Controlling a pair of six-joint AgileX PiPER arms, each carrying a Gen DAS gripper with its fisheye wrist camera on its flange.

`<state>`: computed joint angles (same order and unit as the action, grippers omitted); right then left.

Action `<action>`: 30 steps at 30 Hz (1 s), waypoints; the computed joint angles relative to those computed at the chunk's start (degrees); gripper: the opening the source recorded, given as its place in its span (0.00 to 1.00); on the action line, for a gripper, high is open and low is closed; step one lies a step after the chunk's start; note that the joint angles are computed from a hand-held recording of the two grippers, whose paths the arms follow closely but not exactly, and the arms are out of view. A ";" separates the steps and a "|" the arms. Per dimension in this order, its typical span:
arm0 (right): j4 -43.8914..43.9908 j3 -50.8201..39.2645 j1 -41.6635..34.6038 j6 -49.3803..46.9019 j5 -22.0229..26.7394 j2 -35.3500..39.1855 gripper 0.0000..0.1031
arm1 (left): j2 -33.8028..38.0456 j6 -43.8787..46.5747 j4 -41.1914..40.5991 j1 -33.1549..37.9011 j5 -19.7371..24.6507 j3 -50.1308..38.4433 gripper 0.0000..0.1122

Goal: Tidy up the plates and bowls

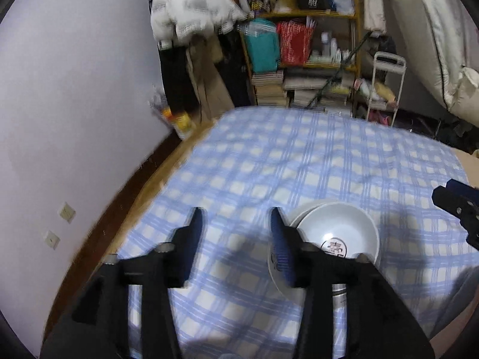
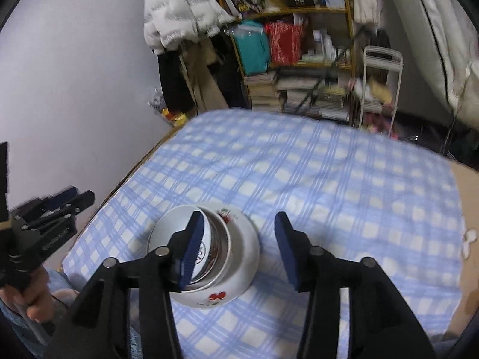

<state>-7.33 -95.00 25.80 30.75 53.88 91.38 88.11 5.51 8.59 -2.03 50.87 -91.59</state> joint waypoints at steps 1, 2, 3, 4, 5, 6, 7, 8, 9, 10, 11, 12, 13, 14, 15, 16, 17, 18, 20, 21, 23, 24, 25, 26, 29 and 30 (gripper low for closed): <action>-1.12 0.94 0.28 0.70 -0.70 -1.05 0.56 | -1.47 -0.20 0.05 0.10 -1.33 1.22 0.55; -1.95 1.81 0.55 1.32 -1.27 -2.08 0.61 | -3.12 -0.04 -0.60 0.58 -2.51 2.45 0.63; -2.76 2.51 0.80 1.90 -1.71 -3.02 0.64 | -3.89 -0.09 -0.83 0.77 -2.91 2.85 0.66; -3.85 2.86 1.24 2.62 -1.58 -3.88 0.68 | -5.36 -0.29 -0.89 1.18 -4.26 4.16 0.71; -4.87 3.05 1.75 3.05 -1.37 -4.50 0.72 | -6.93 -1.33 0.22 1.29 -5.98 5.90 0.73; -6.37 3.10 2.48 3.59 -0.73 -5.29 0.74 | -8.24 -2.06 1.37 1.28 -7.34 7.51 0.74; -8.53 3.27 3.59 4.55 0.13 -6.17 0.80 | -9.35 -2.23 1.76 1.40 -8.29 8.76 0.76; -11.53 4.08 5.06 5.98 0.23 -7.43 0.88 | -11.20 -2.23 1.65 1.78 -9.98 11.05 0.79; -13.33 4.84 5.92 6.97 0.01 -8.26 0.92 | -12.64 -2.18 1.48 2.20 -11.55 12.95 0.80; -15.70 5.91 7.18 8.57 -0.13 -9.51 1.00 | -14.20 -2.38 1.52 2.47 -12.98 14.89 0.80; -17.58 6.99 8.16 9.89 -0.40 -10.66 1.00 | -15.78 -2.28 1.11 2.90 -14.48 16.73 0.81; -19.88 8.10 9.31 11.54 -0.55 -11.90 1.00 | -17.50 -2.27 0.87 3.22 -16.18 18.78 0.82; -22.61 9.15 10.75 13.40 -0.63 -13.00 1.00 | -19.14 -1.62 0.18 3.77 -17.94 20.83 0.82; -25.87 10.38 12.49 15.62 -0.65 -14.15 1.00 | -20.23 -1.09 -0.52 4.25 -19.07 22.13 0.84; -27.96 11.03 13.67 16.78 -0.57 -14.79 1.00 | -21.74 -0.61 -1.40 4.74 -20.13 23.77 0.84; -30.23 11.86 15.05 17.84 -0.43 -15.45 1.00 | -23.14 1.78 -4.57 6.02 -21.21 25.30 0.85; -32.26 12.56 16.18 18.83 -0.33 -15.87 1.00 | -23.93 2.34 -5.54 6.41 -21.34 26.03 0.86; -34.61 13.52 17.61 20.31 -0.04 -16.40 1.00 | -24.88 3.71 -7.36 7.33 -21.81 27.20 0.86; -37.36 15.55 19.12 23.36 -0.46 -17.47 1.00 | -26.01 4.27 -8.06 7.86 -23.17 29.02 0.86; -38.19 16.79 19.37 25.05 -1.03 -18.20 1.00 | -26.33 4.43 -8.06 8.00 -23.64 29.80 0.86; -40.02 18.88 19.85 28.74 -1.20 -19.52 1.00 | -26.09 2.70 -6.50 7.47 -23.53 30.00 0.86; -40.59 19.79 19.87 29.98 -1.51 -20.21 1.00 | -26.40 3.28 -7.17 7.71 -23.38 30.27 0.86; -41.57 20.71 20.12 31.23 -1.61 -20.85 1.00 | -26.38 3.94 -7.95 7.98 -23.40 30.34 0.86; -43.08 21.11 20.58 32.52 -1.05 -21.08 1.00 | -26.45 4.21 -8.20 8.12 -23.43 30.52 0.86; -46.22 21.75 21.86 35.06 0.22 -21.52 1.00 | -26.31 6.69 -10.56 8.93 -23.54 30.61 0.86; -46.91 21.97 22.03 35.75 0.28 -21.63 1.00 | -26.35 7.17 -11.08 8.90 -23.58 30.69 0.86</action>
<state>-54.24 -73.02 47.83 66.50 54.16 69.75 61.75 12.68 -2.49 6.87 27.29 -60.90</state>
